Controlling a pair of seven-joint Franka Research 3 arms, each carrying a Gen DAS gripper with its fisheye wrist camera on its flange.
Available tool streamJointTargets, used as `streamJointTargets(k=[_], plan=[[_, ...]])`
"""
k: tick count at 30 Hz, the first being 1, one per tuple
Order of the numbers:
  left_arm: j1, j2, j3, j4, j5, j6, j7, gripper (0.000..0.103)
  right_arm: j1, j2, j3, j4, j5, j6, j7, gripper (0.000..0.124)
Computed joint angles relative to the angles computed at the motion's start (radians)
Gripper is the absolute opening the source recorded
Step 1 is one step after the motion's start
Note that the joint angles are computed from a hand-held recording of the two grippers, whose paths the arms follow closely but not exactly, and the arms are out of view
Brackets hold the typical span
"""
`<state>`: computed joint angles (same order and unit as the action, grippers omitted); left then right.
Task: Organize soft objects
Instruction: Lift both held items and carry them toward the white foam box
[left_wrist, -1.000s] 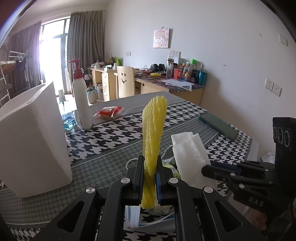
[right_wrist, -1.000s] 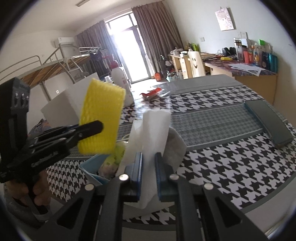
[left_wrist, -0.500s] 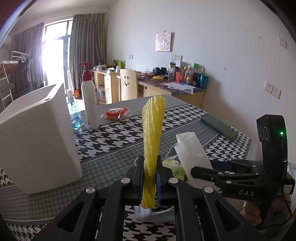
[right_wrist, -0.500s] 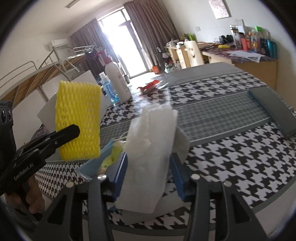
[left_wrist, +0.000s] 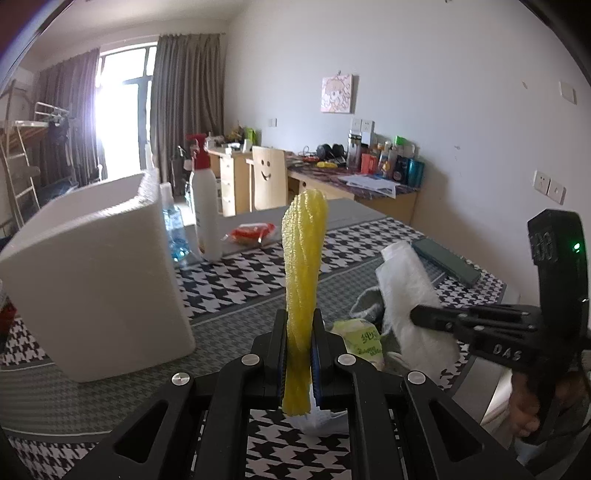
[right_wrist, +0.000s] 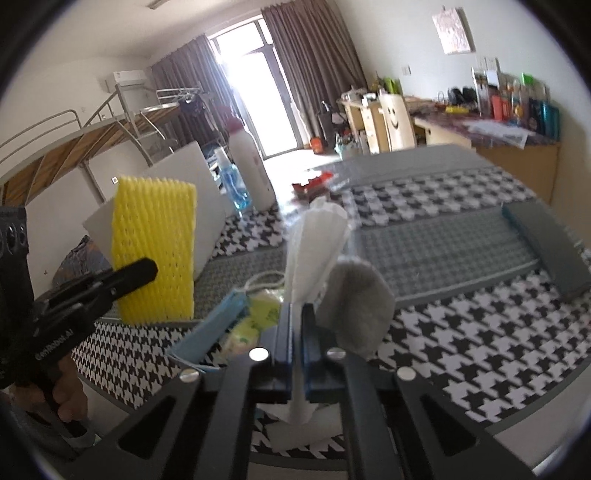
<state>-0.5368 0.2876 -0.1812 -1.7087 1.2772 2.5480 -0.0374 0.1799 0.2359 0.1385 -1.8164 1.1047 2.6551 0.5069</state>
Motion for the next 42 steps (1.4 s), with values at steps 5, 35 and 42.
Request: streamJointTargets(k=[5, 35, 42], plan=[[-0.002, -0.045, -0.005, -0.041, 0.044, -0.029, -0.05, 0.011, 0.005, -0.026, 0.006, -0.004, 0.026, 0.019, -0.035, 0.006], [0.033, -0.13, -0.063, -0.084, 0.106, -0.123, -0.068, 0.011, 0.041, -0.038, 0.008, 0.048, 0.191, 0.018, -0.253, 0.006], [0.044, -0.137, -0.065, -0.071, 0.106, -0.142, -0.048, 0.011, 0.043, -0.027, 0.012, 0.077, 0.199, 0.01, -0.263, 0.006]])
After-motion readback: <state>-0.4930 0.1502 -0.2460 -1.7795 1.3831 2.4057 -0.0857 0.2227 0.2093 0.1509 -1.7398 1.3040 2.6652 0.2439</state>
